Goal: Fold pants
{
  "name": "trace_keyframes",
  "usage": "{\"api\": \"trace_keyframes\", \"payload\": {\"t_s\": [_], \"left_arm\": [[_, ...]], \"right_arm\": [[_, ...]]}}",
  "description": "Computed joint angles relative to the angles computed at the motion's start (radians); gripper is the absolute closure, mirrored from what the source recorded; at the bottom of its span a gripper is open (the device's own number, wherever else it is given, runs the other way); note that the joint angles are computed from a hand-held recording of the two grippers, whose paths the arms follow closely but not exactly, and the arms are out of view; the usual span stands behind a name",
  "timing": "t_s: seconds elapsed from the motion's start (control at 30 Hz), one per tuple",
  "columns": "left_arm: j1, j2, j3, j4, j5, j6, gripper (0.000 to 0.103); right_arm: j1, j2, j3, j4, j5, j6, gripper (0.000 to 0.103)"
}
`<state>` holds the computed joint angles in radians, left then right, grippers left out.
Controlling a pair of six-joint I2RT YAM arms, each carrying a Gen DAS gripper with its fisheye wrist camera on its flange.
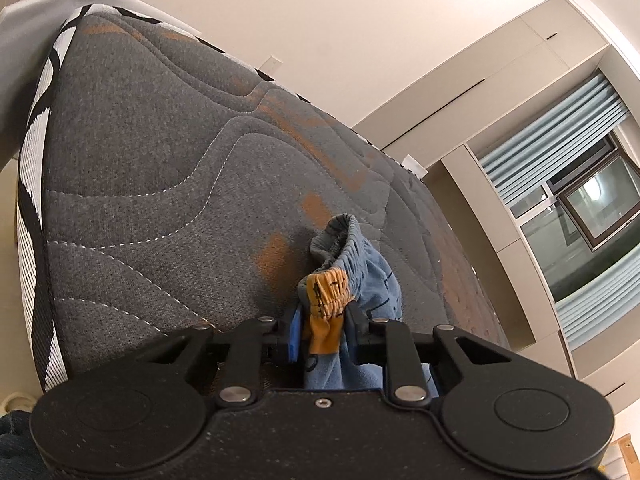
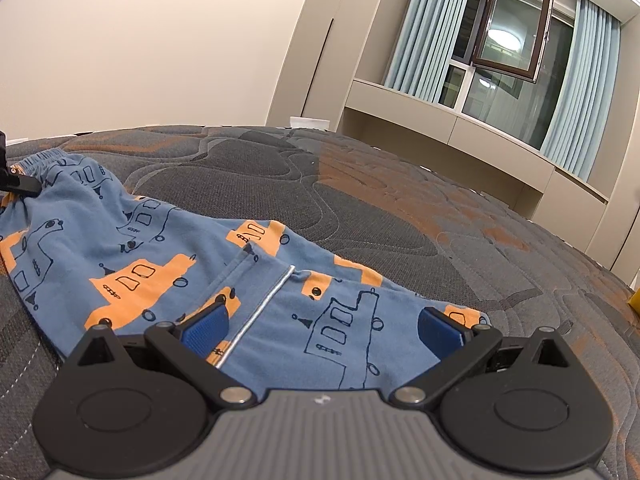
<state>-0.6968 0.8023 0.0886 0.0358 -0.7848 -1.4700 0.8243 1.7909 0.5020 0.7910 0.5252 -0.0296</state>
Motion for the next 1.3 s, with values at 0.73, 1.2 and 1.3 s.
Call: {"api": "trace_keyframes", "payload": {"t_s": [0.73,1.2,1.3], "left_arm": [[-0.158,0.134,0.217,-0.022,-0.19,0.283,0.089],[-0.373,0.616,0.558,0.398,-0.11,0.915,0.089],[-0.394,0.745,0.677,0.37,-0.035,0.997,0.089]], "right_arm": [[-0.133,-0.146,-0.079,-0.01,-0.222,0.143,0.0],[-0.632,-0.397,-0.285,0.009,-0.484,0.11,0.0],[-0.719,-0.387,-0.317,0.039,-0.526,0.121,0.0]]}}
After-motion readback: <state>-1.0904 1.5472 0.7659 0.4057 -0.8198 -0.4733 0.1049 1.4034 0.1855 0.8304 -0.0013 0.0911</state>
